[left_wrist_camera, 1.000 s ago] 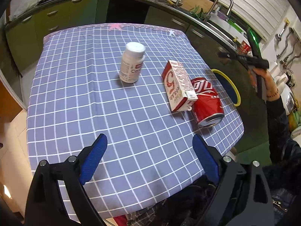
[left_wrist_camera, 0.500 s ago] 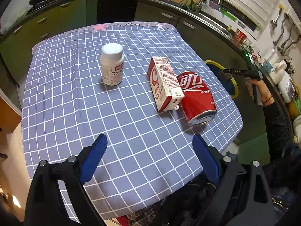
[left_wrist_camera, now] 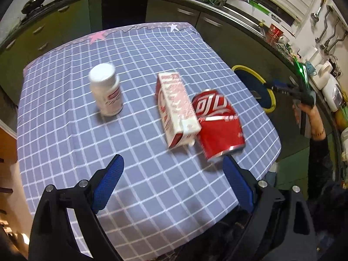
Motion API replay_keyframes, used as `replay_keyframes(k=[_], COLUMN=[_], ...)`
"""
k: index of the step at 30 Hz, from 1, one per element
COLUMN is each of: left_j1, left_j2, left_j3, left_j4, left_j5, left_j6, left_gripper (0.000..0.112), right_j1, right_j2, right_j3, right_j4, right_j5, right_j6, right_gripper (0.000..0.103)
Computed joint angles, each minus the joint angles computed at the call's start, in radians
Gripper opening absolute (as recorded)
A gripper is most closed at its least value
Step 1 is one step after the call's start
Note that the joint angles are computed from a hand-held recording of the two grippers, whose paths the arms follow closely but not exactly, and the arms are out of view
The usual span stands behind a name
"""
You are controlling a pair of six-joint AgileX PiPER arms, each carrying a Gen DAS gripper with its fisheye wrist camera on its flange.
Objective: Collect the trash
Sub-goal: 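Carry the brown box over the yellow bin and open the right gripper, then grasp the white milk carton with the left gripper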
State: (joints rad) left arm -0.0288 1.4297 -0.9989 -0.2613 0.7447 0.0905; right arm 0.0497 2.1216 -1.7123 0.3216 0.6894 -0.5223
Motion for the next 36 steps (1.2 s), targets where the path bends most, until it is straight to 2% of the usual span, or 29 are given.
replay_keyframes(k=[8,13,23,30,34,36], left_j1=[-0.002,-0.033,-0.050,-0.042,-0.034,-0.033], left_j2=[0.249,0.324,0.408,0.426,0.451,0.460], left_j3=[-0.235,-0.312,-0.395,-0.382,-0.396,-0.399], left_j4=[-0.066,-0.007,0.089,0.132,0.118,0.111], left_j5=[0.076,0.090,0.149,0.142,0.150,0.147], left_j6=[-0.017,-0.082,-0.160,-0.175,-0.147,-0.131], left_gripper=[0.087,0.086,0.067,0.051,0.035,0.034], right_j1=[-0.020,-0.055,-0.091,-0.082,-0.068,-0.059], right_j2=[-0.055,-0.027,0.006,0.021,0.022,0.023], right_j3=[0.124,0.118,0.110,0.108,0.109,0.107], right_j4=[0.142,0.191,0.244,0.239,0.235,0.229], right_j5=[-0.026,-0.008,0.013,0.016,0.017,0.018], right_j6=[-0.142,-0.193,-0.234,-0.224,-0.220,-0.215], right_gripper=[0.078,0.078,0.079,0.079,0.079,0.079])
